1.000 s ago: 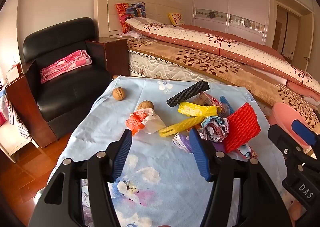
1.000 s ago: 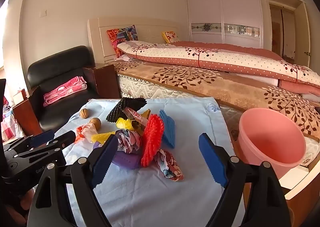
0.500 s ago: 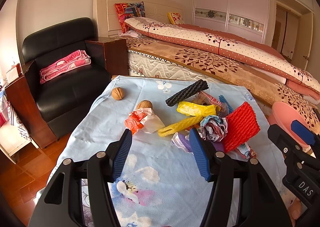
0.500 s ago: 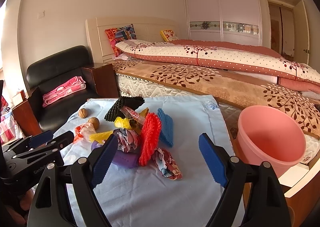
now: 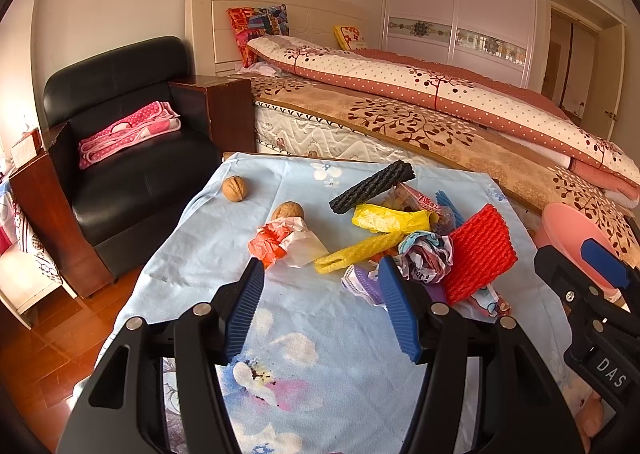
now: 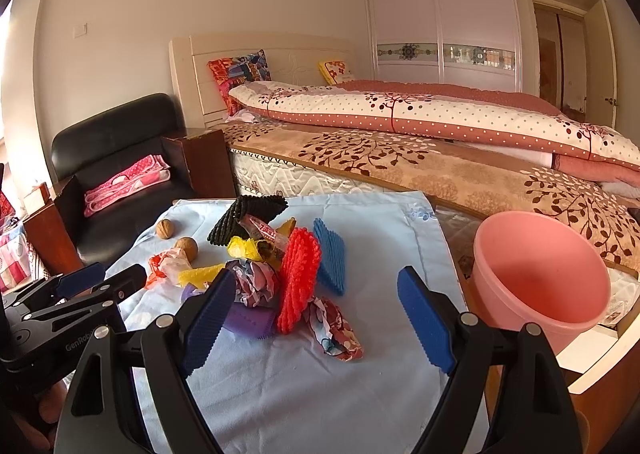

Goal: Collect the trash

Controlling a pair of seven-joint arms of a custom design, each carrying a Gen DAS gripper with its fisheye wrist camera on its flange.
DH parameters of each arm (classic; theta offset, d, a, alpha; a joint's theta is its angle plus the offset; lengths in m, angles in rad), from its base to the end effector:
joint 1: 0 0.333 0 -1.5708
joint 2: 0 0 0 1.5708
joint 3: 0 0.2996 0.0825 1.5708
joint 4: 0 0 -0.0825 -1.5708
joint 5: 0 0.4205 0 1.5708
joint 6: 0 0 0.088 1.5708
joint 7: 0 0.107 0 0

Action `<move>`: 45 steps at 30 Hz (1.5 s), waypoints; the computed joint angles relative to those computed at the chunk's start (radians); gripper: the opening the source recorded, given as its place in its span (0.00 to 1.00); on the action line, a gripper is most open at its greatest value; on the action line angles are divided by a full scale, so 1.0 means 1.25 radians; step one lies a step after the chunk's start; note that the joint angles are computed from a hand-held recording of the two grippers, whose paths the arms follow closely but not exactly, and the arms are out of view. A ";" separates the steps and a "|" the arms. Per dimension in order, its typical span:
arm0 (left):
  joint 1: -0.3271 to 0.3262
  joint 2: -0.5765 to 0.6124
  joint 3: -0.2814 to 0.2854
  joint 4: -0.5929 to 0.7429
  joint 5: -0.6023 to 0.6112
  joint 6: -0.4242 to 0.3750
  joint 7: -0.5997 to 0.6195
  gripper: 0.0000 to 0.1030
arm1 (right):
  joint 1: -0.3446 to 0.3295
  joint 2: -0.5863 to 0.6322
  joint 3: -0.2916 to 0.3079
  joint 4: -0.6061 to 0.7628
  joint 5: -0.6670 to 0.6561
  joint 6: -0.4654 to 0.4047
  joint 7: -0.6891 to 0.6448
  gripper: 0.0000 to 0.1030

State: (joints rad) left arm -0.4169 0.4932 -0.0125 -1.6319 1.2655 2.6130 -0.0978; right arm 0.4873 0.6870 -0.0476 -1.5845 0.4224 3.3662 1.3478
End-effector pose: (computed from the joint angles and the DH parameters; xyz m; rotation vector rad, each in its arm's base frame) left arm 0.6603 -0.3242 0.3404 -1.8266 1.4173 -0.7683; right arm 0.7017 0.2893 0.3278 -1.6686 1.3314 -0.6883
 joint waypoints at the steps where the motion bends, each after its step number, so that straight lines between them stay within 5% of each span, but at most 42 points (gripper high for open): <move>1: 0.000 0.001 0.000 0.001 -0.002 0.001 0.001 0.58 | 0.000 0.000 0.000 0.000 0.000 -0.001 -0.001 0.80; 45: 0.002 -0.006 -0.003 -0.010 0.001 0.015 0.000 0.58 | -0.012 -0.006 0.015 -0.010 0.004 0.004 -0.014 0.80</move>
State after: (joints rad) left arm -0.4138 0.4862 -0.0164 -1.6440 1.2664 2.6321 -0.0978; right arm 0.4722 0.6797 -0.0286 -1.5966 0.4272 3.3708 1.3308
